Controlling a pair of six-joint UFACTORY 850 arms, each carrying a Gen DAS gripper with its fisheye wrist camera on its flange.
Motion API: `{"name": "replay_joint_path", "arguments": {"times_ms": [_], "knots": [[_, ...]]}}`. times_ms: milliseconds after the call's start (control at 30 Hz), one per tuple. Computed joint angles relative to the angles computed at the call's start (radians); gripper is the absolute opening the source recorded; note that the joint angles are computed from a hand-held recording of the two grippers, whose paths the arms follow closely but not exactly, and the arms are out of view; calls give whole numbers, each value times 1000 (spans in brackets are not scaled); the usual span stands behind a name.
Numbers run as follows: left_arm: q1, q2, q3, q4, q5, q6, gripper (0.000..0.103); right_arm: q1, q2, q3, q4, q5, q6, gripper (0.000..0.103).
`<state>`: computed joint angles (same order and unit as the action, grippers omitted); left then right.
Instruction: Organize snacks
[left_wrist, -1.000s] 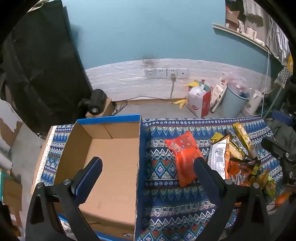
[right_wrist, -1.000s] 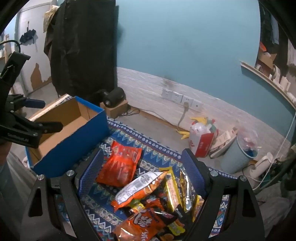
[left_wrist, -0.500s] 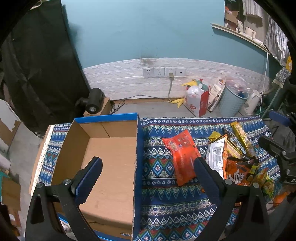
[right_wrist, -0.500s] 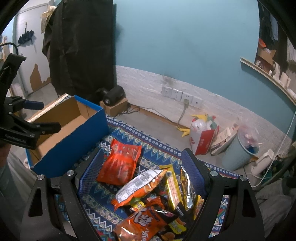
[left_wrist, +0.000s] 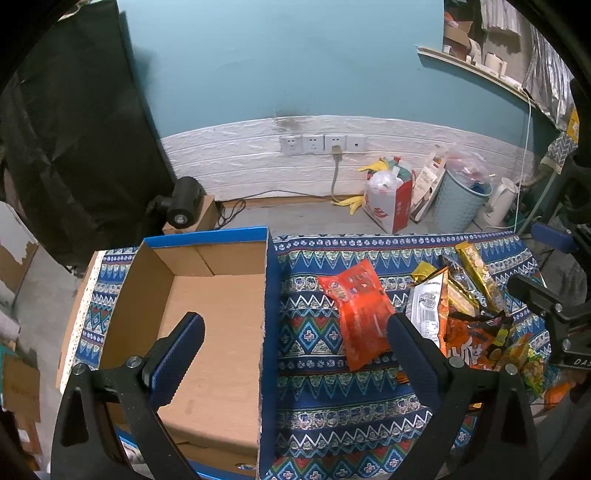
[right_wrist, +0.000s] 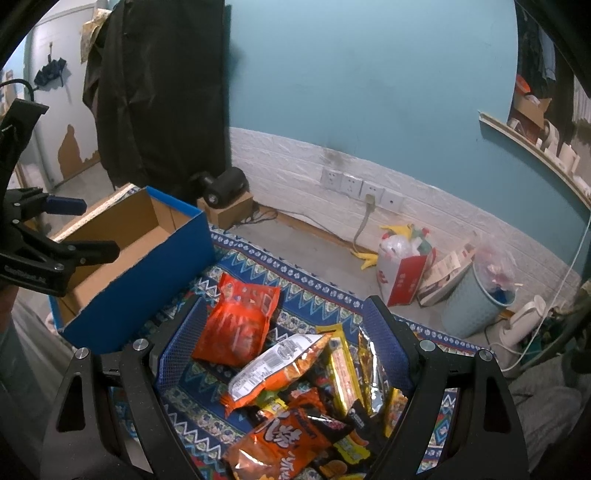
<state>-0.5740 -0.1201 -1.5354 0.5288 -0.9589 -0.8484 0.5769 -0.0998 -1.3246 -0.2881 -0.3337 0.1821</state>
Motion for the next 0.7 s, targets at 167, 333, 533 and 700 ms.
{"name": "replay_joint_path", "arguments": {"times_ms": [167, 333, 533, 700], "knots": [[-4, -8, -13, 1, -2, 3, 100, -3, 3, 3, -3, -4, 1, 84], [-11, -15, -21, 1, -6, 7, 100, -9, 5, 2, 3, -9, -3, 84], [-13, -18, -24, 3, -9, 7, 100, -12, 8, 5, 13, -6, -12, 84], [-12, -17, -23, 1, -7, 10, 100, -12, 8, 5, 11, -7, -11, 84]]}}
